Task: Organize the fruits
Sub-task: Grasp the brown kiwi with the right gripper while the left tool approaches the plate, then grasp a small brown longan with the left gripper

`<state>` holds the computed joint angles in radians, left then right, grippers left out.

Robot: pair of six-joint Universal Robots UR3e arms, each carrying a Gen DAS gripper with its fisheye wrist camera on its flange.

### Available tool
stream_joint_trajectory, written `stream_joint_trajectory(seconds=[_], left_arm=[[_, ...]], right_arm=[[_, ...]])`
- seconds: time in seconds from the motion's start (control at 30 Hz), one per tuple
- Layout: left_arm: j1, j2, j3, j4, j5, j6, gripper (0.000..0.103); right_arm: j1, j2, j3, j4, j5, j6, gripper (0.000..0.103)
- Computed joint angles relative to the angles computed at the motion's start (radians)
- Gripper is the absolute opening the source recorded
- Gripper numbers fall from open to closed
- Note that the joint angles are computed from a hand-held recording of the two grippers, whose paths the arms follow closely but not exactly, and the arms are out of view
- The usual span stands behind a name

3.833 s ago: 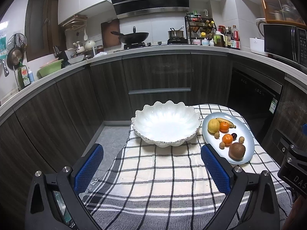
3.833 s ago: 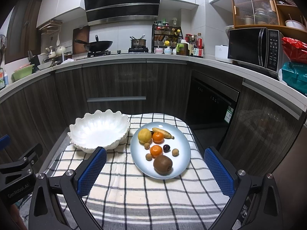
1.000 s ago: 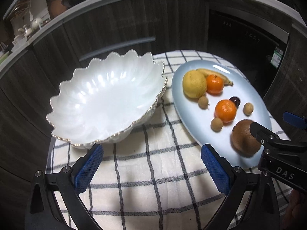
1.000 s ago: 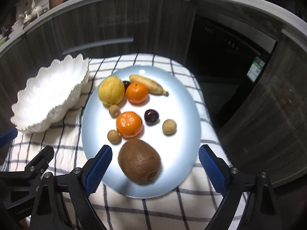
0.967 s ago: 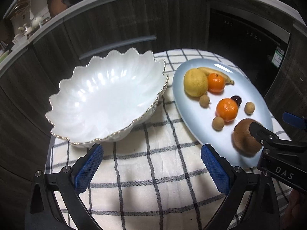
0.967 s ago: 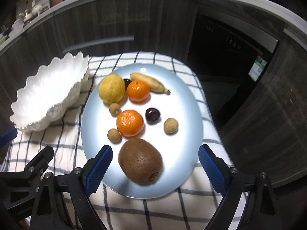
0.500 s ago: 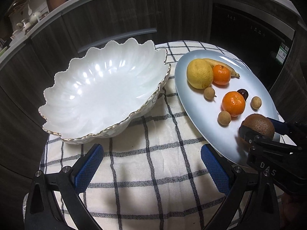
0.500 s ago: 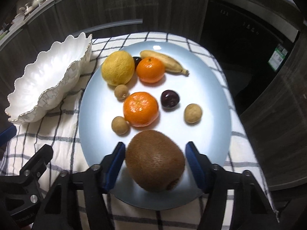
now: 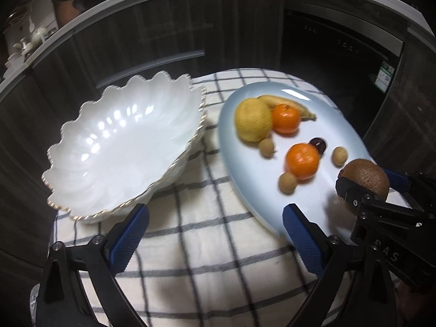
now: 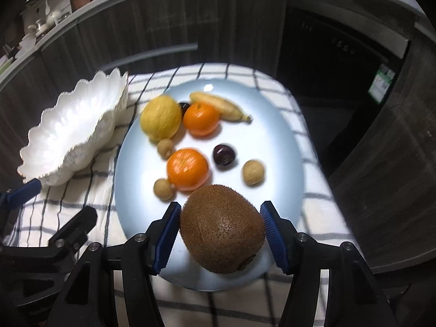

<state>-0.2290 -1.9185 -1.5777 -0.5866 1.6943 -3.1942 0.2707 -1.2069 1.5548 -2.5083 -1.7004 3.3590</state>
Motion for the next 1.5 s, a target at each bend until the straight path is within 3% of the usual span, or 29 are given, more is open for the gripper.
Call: stream_joint_trajectory(seconds=[0.27,0.47,0.73,0.87,0.93,1.07,1.17,1.5], left_arm=[[-0.037,-0.117,0.155,-0.029,-0.053,0.033,0.094],[-0.061,-0.217,0.277,-0.093,-0.087,0.083,0.080],[-0.057,-0.332,0.428,-0.203,-0.129,0.145,0.054],[-0.059,-0.345,0.437,-0.211,-0.139,0.162,0.051],[-0.060,-0.356,0.451,-0.234,-0.152,0.168,0.041],[-0.063,-0.365,0.455,-0.229,-0.159,0.173,0.035],[-0.065,-0.363,0.450,-0.225,-0.166,0.179,0.024],[-0.054,-0.328,0.414,-0.213,-0.170,0.176,0.023]], right_arm=[[-0.067,-0.045,0.053,-0.039,-0.015,-0.017,0.061],[-0.103,-0.029,0.059,-0.063,-0.001,-0.027,0.061],[-0.107,0.014,0.018,-0.073,0.013,-0.023,0.061],[-0.102,0.027,0.003,-0.075,0.017,-0.023,0.061],[-0.099,0.030,0.000,-0.070,0.014,-0.023,0.061],[-0.097,0.028,0.003,-0.062,0.011,-0.018,0.061],[-0.095,0.026,0.007,-0.059,0.010,-0.015,0.061],[-0.086,0.018,0.014,-0.058,0.010,-0.014,0.061]])
